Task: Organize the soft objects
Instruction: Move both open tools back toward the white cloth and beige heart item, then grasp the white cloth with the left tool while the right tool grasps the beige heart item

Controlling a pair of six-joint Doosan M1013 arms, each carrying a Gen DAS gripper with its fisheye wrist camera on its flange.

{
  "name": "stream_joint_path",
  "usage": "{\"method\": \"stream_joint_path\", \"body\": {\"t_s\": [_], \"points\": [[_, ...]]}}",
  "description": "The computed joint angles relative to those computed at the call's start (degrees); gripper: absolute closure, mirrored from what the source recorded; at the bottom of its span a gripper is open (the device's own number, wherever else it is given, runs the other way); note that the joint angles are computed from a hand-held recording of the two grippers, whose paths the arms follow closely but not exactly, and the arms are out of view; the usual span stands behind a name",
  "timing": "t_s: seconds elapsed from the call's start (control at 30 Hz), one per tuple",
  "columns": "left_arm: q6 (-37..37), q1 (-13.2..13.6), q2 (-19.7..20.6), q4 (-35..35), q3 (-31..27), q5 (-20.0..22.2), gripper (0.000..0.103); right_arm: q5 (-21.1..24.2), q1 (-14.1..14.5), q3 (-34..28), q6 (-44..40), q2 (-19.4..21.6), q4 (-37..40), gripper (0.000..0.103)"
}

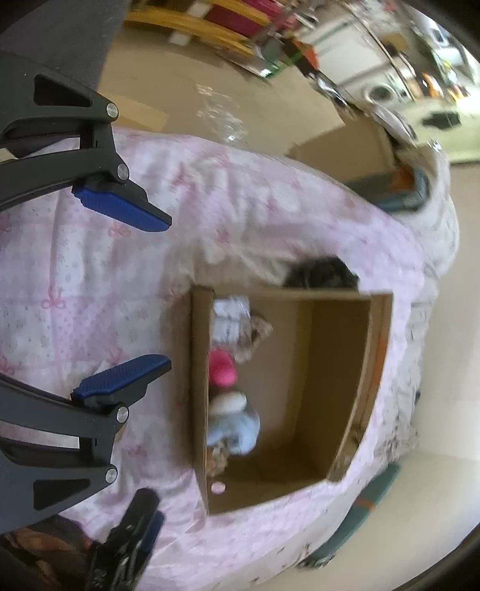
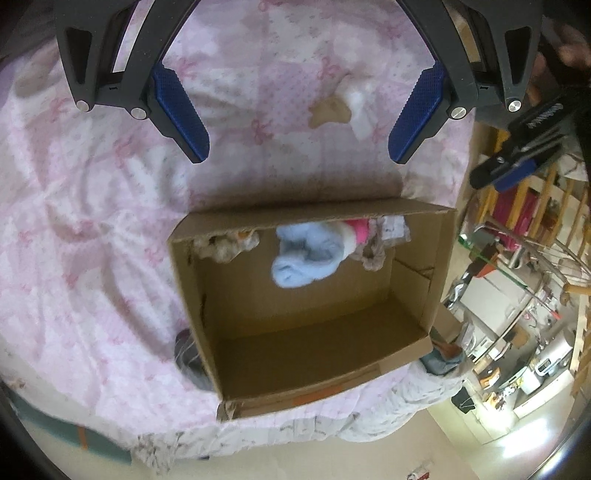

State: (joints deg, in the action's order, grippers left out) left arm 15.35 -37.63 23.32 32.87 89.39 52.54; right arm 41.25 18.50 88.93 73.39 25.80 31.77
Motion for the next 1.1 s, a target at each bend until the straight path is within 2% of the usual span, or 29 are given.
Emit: {"method": "stream_joint_path", "body": {"t_s": [0.17,0.27,0.33,0.4,0.47,0.53,0.6,0.67,0.73,0.77,0.9,1.0,1.1], "points": [[1.52,1.07,-0.20,-3.83,0.38,-2.43,0.037,8.02,0.11,-2.13,-1.40,2.45,1.62,0.000],[3.16,1.17,-0.07,-5.48,0.36,-3.66,0.037,8.64,1.24,-2.85,-0.07,3.19,-2.15,0.000],[4.62,1.21,0.18,-6.71,0.15,-4.04,0.037,10.22,1.58,-3.73,0.31,4.20,-2.91,0.005],[5.55,1.29,0.37,-7.52,-0.01,-4.34,0.037,12.72,1.84,-4.87,0.36,5.50,-3.20,0.023],[5.95,1.32,0.51,-7.77,-0.14,-4.27,0.037,13.78,2.23,-5.37,0.22,6.27,-3.88,0.029],[6.49,1.42,0.58,-8.53,-0.15,-4.50,0.037,14.10,2.42,-5.60,0.29,6.72,-3.85,0.042],[7.30,1.62,0.66,-9.72,-0.15,-4.97,0.037,14.71,2.24,-5.78,0.16,7.11,-2.75,0.068],[8.32,1.76,0.77,-10.96,-0.14,-5.33,0.037,14.28,2.20,-5.64,0.10,7.09,-2.64,0.076],[9.94,1.96,1.33,-13.08,-0.62,-5.02,0.037,13.85,1.98,-5.43,-1.02,6.77,-1.58,0.090],[10.94,2.05,1.78,-14.49,-1.03,-4.59,0.034,13.33,1.89,-5.26,-1.39,6.44,-1.43,0.095],[16.82,2.26,3.43,-22.04,-2.06,-5.45,0.033,10.42,0.73,-3.59,-0.60,4.50,-0.41,0.097],[25.54,1.72,4.92,-28.03,-3.59,-6.73,0.032,7.99,-0.37,-1.94,0.36,2.90,0.67,0.097],[31.15,1.03,6.79,-30.91,-5.51,-5.09,0.028,6.34,-1.18,-1.09,1.05,2.01,1.35,0.097]]}}
